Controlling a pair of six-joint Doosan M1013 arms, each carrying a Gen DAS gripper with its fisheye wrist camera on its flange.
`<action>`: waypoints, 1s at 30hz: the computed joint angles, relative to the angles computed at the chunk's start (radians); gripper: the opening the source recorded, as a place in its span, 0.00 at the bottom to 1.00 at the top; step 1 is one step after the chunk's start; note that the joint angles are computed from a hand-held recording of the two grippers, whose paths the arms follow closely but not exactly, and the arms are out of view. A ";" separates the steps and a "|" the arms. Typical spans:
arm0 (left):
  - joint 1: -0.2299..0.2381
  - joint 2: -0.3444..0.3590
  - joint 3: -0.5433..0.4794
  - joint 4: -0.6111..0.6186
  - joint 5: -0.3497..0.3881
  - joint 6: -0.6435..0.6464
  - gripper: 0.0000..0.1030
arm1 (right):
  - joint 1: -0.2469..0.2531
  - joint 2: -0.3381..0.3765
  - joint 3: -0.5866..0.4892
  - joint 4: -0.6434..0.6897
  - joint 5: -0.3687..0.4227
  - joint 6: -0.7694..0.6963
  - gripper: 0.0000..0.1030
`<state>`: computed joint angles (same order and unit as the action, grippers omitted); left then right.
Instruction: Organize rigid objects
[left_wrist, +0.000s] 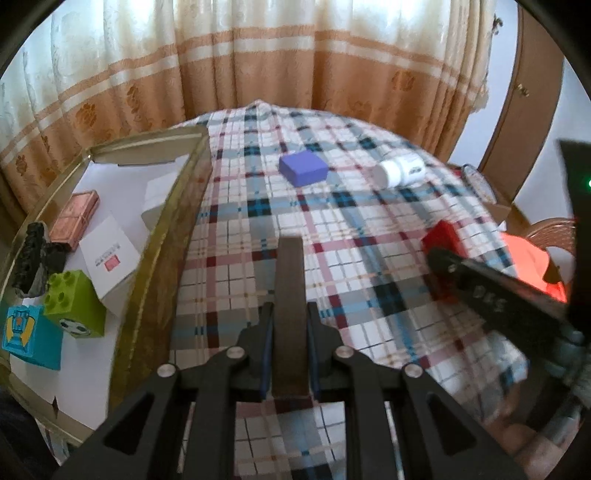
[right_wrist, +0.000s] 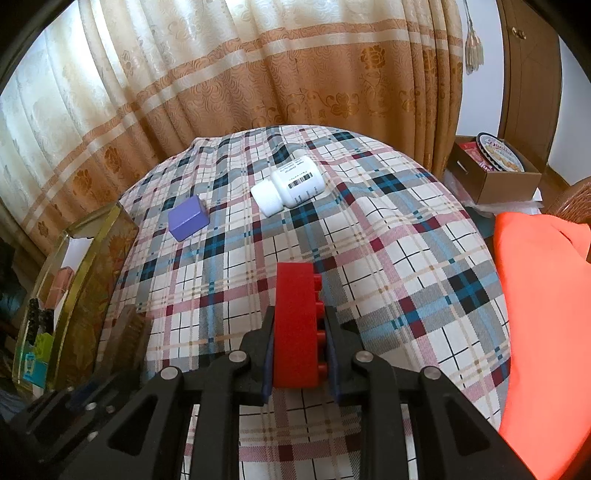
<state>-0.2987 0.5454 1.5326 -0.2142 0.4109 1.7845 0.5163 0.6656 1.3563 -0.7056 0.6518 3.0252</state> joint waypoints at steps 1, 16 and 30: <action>0.003 -0.005 0.004 -0.036 -0.005 0.035 0.14 | 0.000 0.000 0.001 -0.003 0.003 0.002 0.24; 0.096 -0.066 0.047 -0.680 0.026 0.617 0.14 | 0.039 -0.012 0.011 -0.140 0.038 0.140 0.24; 0.106 -0.083 0.055 -0.536 -0.055 0.488 0.14 | 0.080 -0.033 -0.011 -0.221 -0.019 0.175 0.24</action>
